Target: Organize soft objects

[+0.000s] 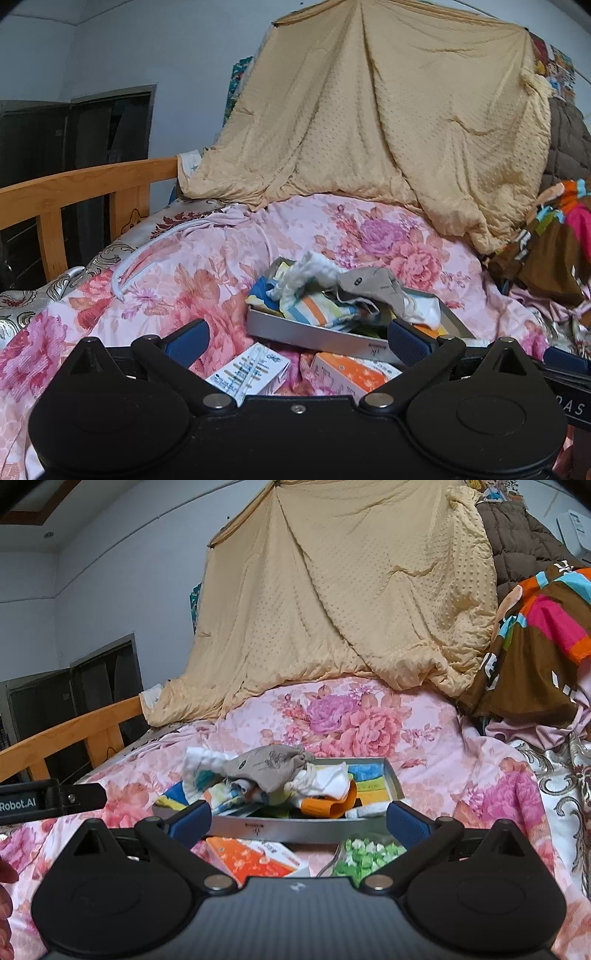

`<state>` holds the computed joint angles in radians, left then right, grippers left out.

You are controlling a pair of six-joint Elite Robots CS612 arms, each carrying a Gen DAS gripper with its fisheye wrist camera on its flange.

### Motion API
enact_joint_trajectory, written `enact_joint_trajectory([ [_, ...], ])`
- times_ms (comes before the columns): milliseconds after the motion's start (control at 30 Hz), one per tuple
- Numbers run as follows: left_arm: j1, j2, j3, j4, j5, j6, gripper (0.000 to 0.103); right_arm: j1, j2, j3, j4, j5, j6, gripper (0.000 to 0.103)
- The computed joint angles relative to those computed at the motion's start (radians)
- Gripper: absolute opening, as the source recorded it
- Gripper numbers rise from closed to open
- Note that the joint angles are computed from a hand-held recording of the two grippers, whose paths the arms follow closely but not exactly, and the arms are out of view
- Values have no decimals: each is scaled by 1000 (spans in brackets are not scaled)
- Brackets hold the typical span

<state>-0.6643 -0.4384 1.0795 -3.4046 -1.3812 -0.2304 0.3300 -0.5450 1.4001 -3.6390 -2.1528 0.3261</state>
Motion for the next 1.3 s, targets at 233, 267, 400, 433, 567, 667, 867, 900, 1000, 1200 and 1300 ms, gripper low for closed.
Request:
enact_joint_trajectory([
  [233, 1, -7, 39, -29, -8, 9, 102, 24, 21, -16, -16, -75, -55, 103],
  [267, 1, -7, 43, -30, -9, 10, 102, 28, 23, -19, -21, -87, -63, 103],
  [400, 3, -8, 59, -45, -10, 28, 102, 35, 23, -9, -28, -99, -47, 103],
  [433, 3, -9, 63, -50, -12, 31, 102, 36, 21, -6, -25, -101, -42, 103],
  [567, 5, -14, 85, -62, -18, 36, 102, 45, 18, 6, -7, -114, -17, 103],
  [667, 9, -17, 98, -65, -34, 26, 102, 51, 18, 12, 5, -124, -7, 103],
  [867, 12, -17, 115, -77, -39, 37, 102, 57, 17, 17, 20, -137, 18, 103],
  [900, 13, -16, 118, -81, -36, 39, 102, 58, 18, 17, 23, -138, 19, 103],
  [1000, 14, -14, 120, -83, -30, 38, 102, 61, 18, 17, 23, -148, 18, 103],
  [1200, 14, -13, 126, -89, -24, 37, 102, 64, 18, 20, 16, -152, 20, 103],
  [1300, 14, -13, 127, -89, -25, 40, 102, 66, 17, 23, 16, -153, 19, 103],
])
